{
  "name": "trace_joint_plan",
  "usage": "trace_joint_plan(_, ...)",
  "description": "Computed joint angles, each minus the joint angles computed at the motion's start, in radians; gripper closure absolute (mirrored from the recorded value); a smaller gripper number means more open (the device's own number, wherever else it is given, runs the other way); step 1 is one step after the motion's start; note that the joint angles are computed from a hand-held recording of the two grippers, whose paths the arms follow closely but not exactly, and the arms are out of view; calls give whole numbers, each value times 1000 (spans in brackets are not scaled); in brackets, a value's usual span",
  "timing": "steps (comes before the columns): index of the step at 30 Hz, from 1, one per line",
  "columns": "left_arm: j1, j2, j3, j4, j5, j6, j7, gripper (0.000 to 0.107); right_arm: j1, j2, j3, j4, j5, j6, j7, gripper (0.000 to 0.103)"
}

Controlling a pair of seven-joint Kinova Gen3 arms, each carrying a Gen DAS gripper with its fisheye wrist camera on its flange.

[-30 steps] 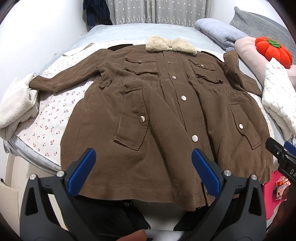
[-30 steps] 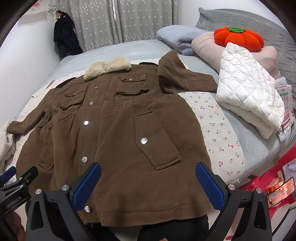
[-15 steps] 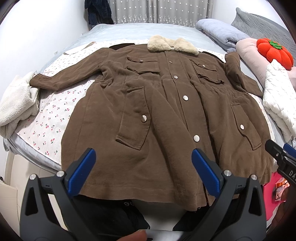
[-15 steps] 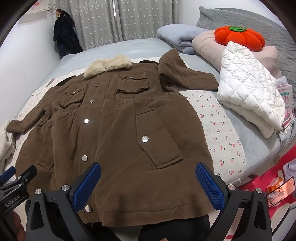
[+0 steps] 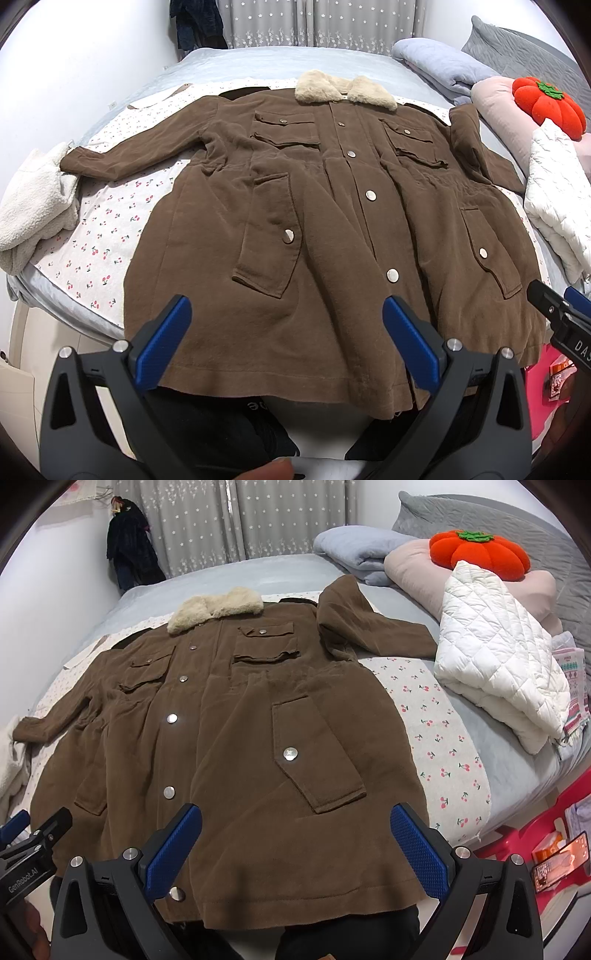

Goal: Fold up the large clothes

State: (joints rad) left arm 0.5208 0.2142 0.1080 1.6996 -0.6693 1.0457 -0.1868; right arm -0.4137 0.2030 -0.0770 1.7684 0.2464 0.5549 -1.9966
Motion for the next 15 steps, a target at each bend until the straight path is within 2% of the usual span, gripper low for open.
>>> trace_joint_plan(15,-4,0,-1,4,6,-4,-2,5,1,6,0,-5,-4,7,3,0)
